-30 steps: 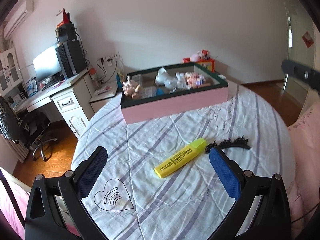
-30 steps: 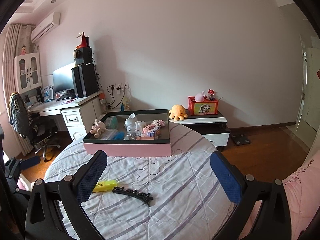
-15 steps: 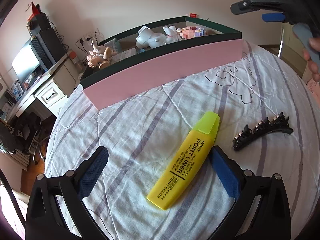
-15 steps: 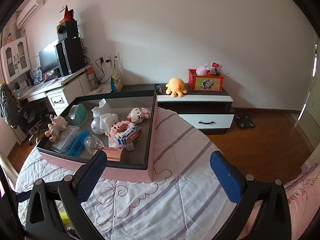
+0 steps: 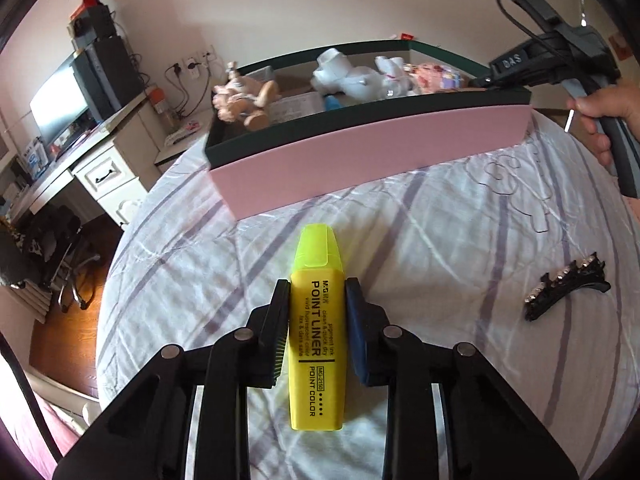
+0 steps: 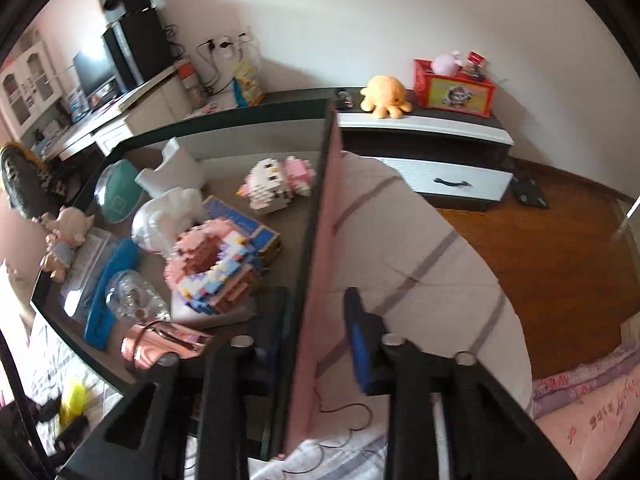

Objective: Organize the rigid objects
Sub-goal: 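Carry the yellow highlighter into the pink box and open the left tool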

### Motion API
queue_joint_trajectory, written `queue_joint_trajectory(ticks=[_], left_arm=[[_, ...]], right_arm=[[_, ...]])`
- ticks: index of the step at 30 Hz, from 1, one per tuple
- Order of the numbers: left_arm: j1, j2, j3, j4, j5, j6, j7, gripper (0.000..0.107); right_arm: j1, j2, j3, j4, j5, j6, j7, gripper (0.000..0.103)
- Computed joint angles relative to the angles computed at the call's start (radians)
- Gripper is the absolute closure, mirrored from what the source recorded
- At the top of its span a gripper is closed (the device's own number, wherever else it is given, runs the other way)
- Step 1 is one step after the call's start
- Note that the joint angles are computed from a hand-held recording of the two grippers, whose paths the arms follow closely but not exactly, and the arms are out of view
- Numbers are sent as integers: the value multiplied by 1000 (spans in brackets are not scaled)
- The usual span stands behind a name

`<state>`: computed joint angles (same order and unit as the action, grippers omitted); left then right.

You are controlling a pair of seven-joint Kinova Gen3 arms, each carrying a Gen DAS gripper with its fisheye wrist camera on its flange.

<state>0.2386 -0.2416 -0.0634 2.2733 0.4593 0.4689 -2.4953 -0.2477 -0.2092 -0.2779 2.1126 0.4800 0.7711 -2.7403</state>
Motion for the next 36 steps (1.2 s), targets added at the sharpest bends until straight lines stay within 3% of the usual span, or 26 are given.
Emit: queue_joint_trajectory(ticks=[3,13,18,26,30,36], left_arm=[[-35,17,-31,-17,6,9,6,81],[-141,57,-84,-56,79,53,-49,81],[-184,87,-127,-91,183,154,-158,81],[-249,76,-73,-149,224,200,-155,81],[-228,68,-43,-222,244,232,-139,81],[-148,129,69,-360,185,217,-11,81]], right_arm=[[-2,41,-68,-36,63,81,-59,91],[-85,61,-9,-64,83,129,-85,91],[-95,61,0,-69,82,135,-84,91],[-98,59,6,-72,78,138,-70,91],[-97,60,5,-73,77,139,-71,91],[-102,63,2,-73,77,133,-73,91]])
